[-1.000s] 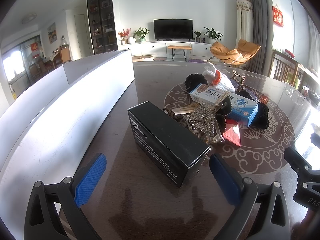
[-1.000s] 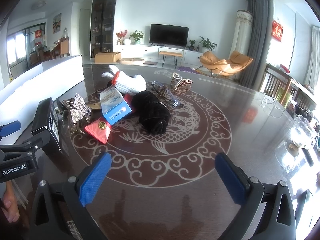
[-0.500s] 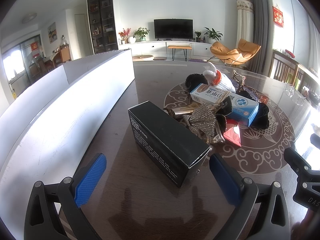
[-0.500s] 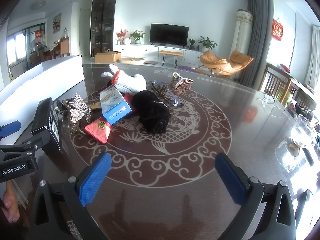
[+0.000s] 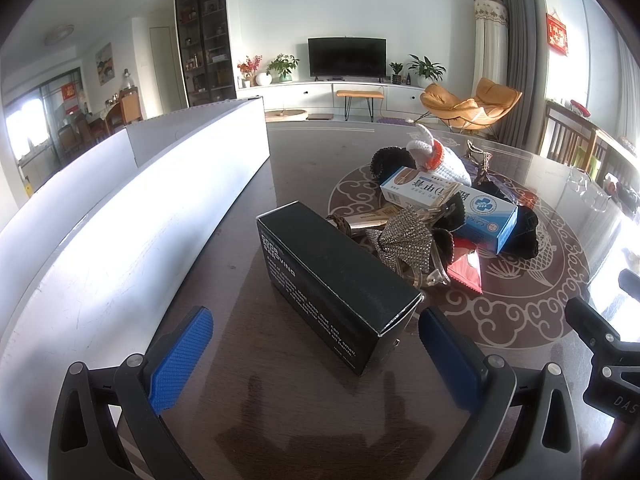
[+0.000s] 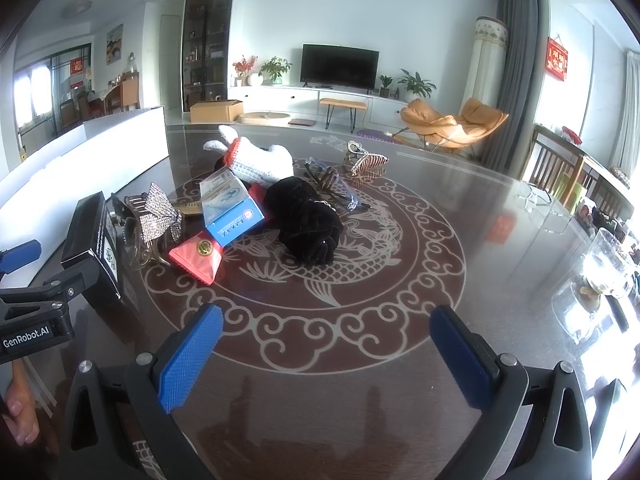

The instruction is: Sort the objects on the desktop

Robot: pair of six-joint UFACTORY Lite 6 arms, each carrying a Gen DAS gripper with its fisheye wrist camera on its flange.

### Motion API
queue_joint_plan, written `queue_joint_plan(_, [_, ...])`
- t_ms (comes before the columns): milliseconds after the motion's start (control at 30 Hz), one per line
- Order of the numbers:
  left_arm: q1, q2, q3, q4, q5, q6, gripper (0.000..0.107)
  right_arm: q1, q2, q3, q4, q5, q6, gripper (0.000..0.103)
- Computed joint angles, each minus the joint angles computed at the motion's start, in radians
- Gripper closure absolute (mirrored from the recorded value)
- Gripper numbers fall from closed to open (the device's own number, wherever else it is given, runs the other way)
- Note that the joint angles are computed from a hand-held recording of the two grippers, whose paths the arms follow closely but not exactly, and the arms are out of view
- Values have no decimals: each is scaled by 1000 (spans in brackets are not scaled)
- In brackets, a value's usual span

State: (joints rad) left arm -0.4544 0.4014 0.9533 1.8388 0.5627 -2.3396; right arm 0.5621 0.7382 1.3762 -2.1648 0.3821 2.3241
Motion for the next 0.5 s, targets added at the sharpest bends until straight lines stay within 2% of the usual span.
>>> queue_joint_plan(200, [2, 4, 2, 3, -1, -2, 4, -6, 8, 17, 30, -25, -35, 0])
queue_joint_plan(500, [-5, 30, 13, 3, 2, -14, 4, -23, 55, 90, 165, -95, -185, 0])
